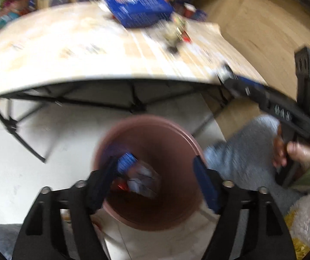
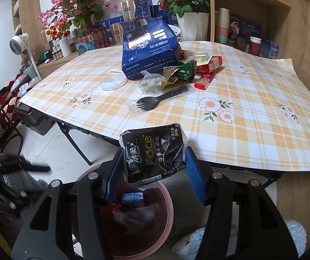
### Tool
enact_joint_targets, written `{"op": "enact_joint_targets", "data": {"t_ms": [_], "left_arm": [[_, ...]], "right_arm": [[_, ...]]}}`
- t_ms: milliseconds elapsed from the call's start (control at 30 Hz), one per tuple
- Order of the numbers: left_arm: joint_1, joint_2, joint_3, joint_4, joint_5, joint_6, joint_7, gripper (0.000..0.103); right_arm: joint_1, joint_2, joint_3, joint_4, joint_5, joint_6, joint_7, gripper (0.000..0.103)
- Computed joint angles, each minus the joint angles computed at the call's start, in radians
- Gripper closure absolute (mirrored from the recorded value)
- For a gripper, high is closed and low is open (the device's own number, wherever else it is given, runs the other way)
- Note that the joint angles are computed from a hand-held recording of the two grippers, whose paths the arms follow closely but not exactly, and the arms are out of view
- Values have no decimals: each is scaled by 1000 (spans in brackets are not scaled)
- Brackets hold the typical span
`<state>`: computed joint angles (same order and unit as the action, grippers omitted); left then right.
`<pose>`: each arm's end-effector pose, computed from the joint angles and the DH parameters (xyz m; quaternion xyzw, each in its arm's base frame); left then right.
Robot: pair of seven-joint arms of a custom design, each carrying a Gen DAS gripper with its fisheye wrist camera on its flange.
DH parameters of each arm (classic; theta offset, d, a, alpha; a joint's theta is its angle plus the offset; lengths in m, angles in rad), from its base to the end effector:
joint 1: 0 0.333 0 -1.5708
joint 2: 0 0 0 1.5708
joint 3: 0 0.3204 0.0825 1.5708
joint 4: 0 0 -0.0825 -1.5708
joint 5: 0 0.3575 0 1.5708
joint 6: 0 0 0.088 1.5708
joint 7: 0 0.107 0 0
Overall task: Collect trash
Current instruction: 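Move the white paper over the brown bin and release it with the left gripper, then move the black wrapper over the bin and open the right gripper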
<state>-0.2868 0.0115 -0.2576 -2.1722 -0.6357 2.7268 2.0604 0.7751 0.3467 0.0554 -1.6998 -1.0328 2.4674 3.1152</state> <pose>0.4843 -0.2668 0.4623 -0.4760 0.8178 -0.3220 0.0302 0.4510 0.4895 0.4537 -0.6366 0.6486 -0.2724 0.3160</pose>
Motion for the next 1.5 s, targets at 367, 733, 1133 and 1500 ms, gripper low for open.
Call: {"op": "enact_joint_targets", "data": {"t_ms": [367,733,1133,1500], "left_arm": [[44,-53,27,-131,273,389,-477,15],[71,-51,59,-146,439,394,-682,15],[71,-50,65,-149,441,388,-704,15],[69,-45,62,-143,424,375,-681,14]], "right_arm": [[9,93,19,108,127,27,-292,46],[67,278,17,345,409,-140,-732,42],[131,260,-64,324,382,-124,-693,8],[120,184,-76,232,268,-79,-501,6]]}}
